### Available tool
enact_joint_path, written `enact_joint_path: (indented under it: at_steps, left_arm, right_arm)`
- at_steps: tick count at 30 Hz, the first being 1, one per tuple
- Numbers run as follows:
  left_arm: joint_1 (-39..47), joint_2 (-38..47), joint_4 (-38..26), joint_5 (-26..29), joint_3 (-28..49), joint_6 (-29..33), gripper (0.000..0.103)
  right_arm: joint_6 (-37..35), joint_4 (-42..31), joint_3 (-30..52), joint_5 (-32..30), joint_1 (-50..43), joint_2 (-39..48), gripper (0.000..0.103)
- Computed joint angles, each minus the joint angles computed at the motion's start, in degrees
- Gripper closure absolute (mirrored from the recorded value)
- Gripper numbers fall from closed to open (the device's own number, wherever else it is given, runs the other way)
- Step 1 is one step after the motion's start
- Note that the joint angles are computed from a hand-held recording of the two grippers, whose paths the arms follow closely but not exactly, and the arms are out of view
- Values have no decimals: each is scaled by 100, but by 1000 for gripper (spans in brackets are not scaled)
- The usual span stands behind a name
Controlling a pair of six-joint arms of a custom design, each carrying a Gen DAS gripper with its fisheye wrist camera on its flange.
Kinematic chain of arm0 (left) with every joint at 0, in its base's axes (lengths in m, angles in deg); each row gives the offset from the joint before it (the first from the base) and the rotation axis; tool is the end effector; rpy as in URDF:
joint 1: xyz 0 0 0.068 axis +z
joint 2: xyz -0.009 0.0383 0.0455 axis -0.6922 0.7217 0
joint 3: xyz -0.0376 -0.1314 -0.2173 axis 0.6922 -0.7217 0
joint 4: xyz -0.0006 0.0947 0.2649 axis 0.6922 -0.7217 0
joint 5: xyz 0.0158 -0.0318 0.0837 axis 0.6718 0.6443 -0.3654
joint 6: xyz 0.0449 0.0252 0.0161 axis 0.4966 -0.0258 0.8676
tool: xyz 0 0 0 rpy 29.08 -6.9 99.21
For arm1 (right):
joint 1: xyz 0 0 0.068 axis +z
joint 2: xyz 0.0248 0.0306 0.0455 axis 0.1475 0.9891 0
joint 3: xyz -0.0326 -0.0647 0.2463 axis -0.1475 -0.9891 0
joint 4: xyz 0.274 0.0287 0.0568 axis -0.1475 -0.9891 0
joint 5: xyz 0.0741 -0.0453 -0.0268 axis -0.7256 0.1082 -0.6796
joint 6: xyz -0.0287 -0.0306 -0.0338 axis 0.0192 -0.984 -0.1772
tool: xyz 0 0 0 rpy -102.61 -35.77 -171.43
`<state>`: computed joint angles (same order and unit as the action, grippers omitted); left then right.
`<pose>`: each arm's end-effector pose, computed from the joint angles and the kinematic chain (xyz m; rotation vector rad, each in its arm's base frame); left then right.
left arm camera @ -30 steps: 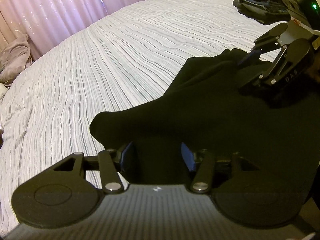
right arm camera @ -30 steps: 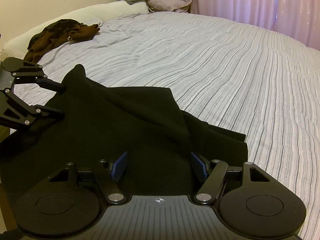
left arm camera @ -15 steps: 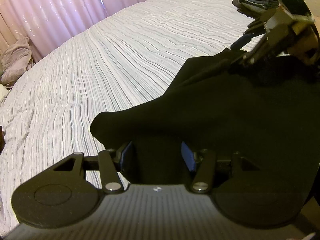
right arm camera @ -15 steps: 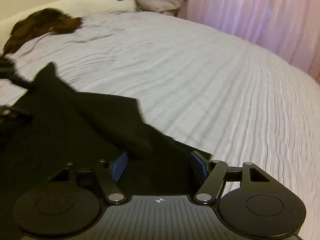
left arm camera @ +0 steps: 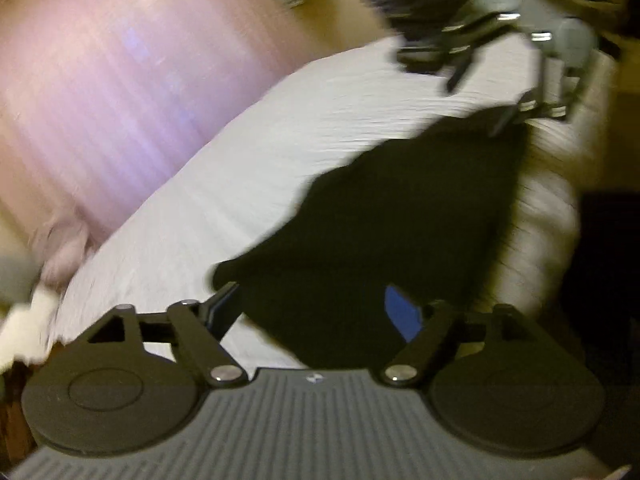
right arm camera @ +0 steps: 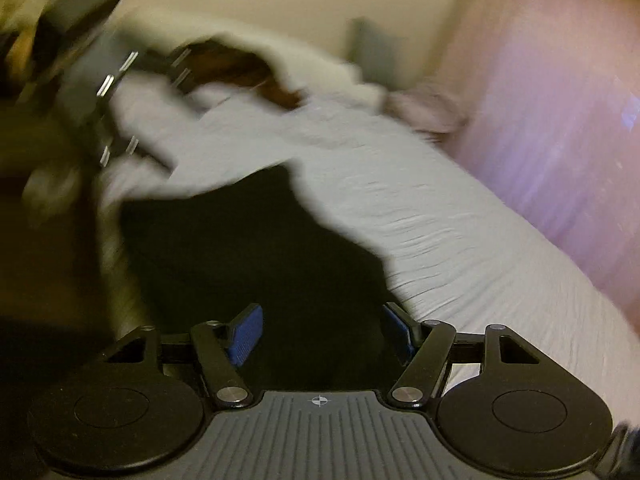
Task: Fold clothes
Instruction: 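Lift the folded black jacket off the bed with both grippers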
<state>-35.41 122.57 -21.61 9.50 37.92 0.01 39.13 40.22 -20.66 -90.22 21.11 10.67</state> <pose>0.2530 0.0189 0.2258 1.1929 1.7600 0.1156 0.3746 0.0929 0.2023 -1.1162 1.9136 0.0046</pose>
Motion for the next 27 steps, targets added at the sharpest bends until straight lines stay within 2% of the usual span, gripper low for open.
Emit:
enact_joint_path:
  at_steps: [1, 4, 5, 6, 9, 14, 17, 19, 20, 24, 27]
  left_arm:
    - [-108, -341, 94, -121, -400, 261, 23]
    - [-898, -944, 863, -1233, -1470, 723, 25]
    - [-1195, -867, 1314, -1694, -1709, 794, 26]
    - [-1469, -696, 1784, -2114, -1892, 860, 28]
    - [-1993, 331, 3158, -2905, -1997, 973, 28]
    - [-2405, 1719, 4516, -3740, -1863, 1586, 33]
    - [-2466, 1796, 4798, -3945, -1912, 1771, 42]
    - [-2579, 2028, 4988, -4127, -1871, 1895, 53]
    - [-2640, 2173, 5035, -4224, -1813, 1919, 56]
    - [-2804, 2705, 4901, -4506, -1399, 1617, 62]
    - [-2771, 2537, 4587, -4431, -1261, 1406, 71]
  right_arm:
    - [-226, 77, -311, 234, 148, -132, 35]
    - [-569, 397, -802, 679, 437, -145, 35]
    - [-641, 582, -905, 868, 533, -80, 35]
    - [-744, 781, -965, 987, 558, 3, 35]
    - [-967, 1184, -877, 1339, 651, 415, 35]
    - [-1553, 1957, -516, 1949, 770, 1286, 35]
    - [-1797, 2384, -546, 2041, 709, 1429, 35]
    - [-1954, 2652, -582, 2145, 714, 1565, 35]
    - [-2037, 2790, -598, 2199, 718, 1639, 35]
    - [-2513, 3567, -600, 2464, 789, 2140, 35]
    - [-2649, 3724, -376, 2525, 746, 2413, 35]
